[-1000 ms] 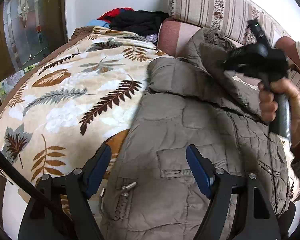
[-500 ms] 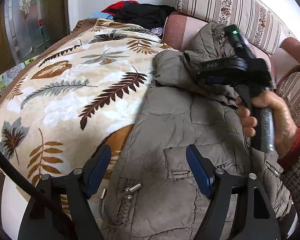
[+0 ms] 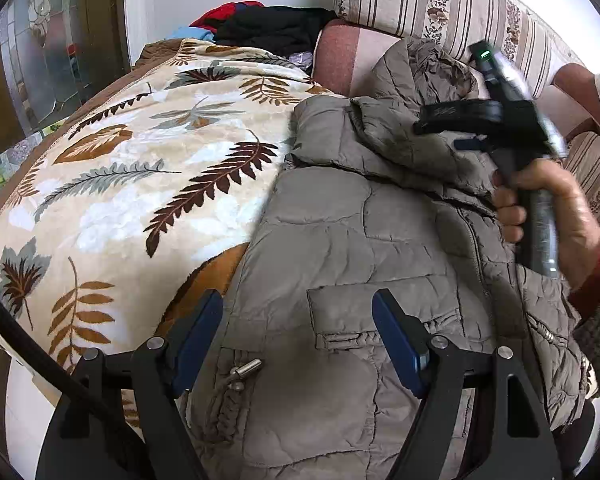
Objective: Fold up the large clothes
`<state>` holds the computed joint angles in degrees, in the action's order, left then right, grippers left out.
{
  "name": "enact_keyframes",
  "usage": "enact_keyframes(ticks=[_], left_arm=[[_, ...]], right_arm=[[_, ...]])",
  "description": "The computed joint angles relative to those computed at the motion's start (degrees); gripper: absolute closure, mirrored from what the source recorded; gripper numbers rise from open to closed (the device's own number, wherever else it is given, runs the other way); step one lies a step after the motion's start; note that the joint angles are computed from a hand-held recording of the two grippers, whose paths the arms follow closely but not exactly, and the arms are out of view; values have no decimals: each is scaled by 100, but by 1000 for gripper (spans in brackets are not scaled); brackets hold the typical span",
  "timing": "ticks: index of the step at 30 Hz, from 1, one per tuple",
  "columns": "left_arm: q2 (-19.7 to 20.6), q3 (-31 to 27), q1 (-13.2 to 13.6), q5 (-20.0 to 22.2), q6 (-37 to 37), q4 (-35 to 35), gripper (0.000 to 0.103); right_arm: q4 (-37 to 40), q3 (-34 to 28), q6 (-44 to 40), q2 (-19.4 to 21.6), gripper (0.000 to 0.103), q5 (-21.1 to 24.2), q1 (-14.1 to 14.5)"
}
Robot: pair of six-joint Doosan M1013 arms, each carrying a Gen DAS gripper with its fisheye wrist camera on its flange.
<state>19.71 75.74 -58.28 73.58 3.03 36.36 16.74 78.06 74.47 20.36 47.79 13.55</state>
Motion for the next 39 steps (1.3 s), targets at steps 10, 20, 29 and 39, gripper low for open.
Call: enact_keyframes(ticks=[10,20,29,39], left_arm=[[-23,23,14,176,-124,27,27],[101,-234,110,223,159,65,27],[552,-812,393,298,704,-174,27],[615,-1047,253,413,900,-283,27]], right_arm=[[59,157,-292,-52,22,-40,-76],[-364,579,437,-305,22,-335,-1009],[-264,626,543,-214,21,-335,-1485],[427,952,-266,-722,21,-311,-1719]])
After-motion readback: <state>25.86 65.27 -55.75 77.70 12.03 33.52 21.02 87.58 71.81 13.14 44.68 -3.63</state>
